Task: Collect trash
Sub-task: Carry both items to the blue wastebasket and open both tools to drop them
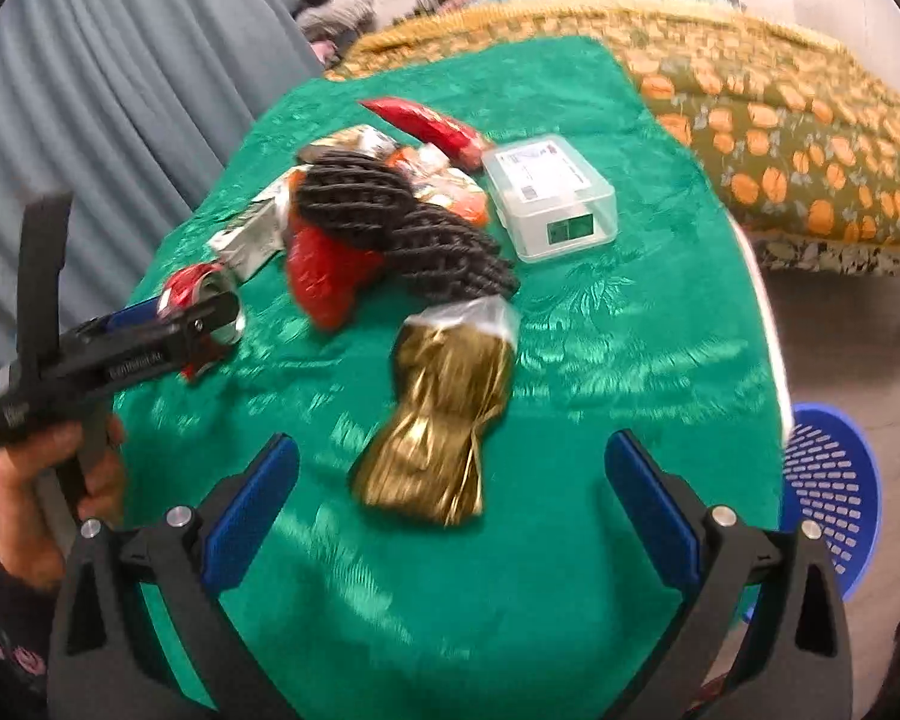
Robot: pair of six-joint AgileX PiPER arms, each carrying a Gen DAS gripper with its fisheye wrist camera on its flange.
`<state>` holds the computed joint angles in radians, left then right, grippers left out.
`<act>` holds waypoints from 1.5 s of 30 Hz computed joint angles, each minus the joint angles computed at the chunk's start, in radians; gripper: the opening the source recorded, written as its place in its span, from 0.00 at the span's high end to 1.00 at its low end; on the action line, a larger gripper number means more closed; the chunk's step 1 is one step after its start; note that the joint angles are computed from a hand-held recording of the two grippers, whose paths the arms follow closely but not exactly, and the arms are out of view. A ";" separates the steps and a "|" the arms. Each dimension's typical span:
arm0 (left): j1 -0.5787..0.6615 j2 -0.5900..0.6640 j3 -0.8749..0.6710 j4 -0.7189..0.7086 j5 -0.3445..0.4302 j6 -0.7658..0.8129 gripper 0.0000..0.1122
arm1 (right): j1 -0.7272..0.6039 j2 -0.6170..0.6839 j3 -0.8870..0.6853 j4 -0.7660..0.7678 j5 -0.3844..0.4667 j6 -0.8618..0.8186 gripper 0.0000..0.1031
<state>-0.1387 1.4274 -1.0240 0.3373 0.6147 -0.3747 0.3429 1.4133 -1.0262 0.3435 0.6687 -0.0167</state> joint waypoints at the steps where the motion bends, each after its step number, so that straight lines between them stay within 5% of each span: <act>1: 0.001 0.010 -0.007 0.022 0.003 -0.018 0.13 | -0.006 0.033 -0.031 0.020 0.022 -0.008 0.05; 3: 0.041 0.017 -0.014 -0.042 0.005 0.065 0.34 | -0.009 0.090 -0.084 0.031 0.057 -0.009 0.20; 4: 0.066 0.017 -0.017 -0.122 0.010 0.152 0.42 | 0.005 0.117 -0.111 -0.018 0.076 0.038 0.36; 6: 0.112 0.009 -0.003 -0.192 -0.004 0.245 0.48 | 0.008 0.107 -0.110 -0.024 0.087 0.028 0.54; 13: 0.179 -0.224 0.140 -0.552 0.049 0.562 0.49 | -0.161 -0.072 0.020 0.326 0.182 -0.329 0.55; 16: 0.057 -0.275 0.138 -0.572 0.082 0.515 0.49 | -0.292 -0.128 0.046 0.465 0.257 -0.491 0.55; 20: -0.250 -0.237 0.056 -0.462 0.079 0.300 0.48 | -0.560 -0.157 0.015 0.453 0.346 -0.600 0.55; 24: -0.496 -0.076 -0.082 -0.409 0.042 0.160 0.48 | -0.804 -0.070 -0.025 0.347 0.349 -0.696 0.55; 30: -0.748 0.326 -0.434 -0.330 0.047 0.019 0.47 | -0.974 0.121 -0.063 0.280 0.267 -0.799 0.55; 40: -0.798 0.816 -0.916 -0.352 0.147 -0.015 0.46 | -1.115 0.363 -0.178 0.306 0.263 -0.854 0.55; 43: -0.796 0.868 -0.963 -0.367 0.135 -0.006 0.42 | -1.125 0.406 -0.207 0.310 0.264 -0.851 0.53; 45: -0.789 0.922 -1.020 -0.393 0.130 0.013 0.25 | -1.130 0.431 -0.222 0.316 0.270 -0.838 0.29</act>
<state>-0.9278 2.3493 -2.0438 -0.0552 0.7451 -0.3616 -0.7873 1.8442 -1.2485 0.6594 0.9385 -0.8547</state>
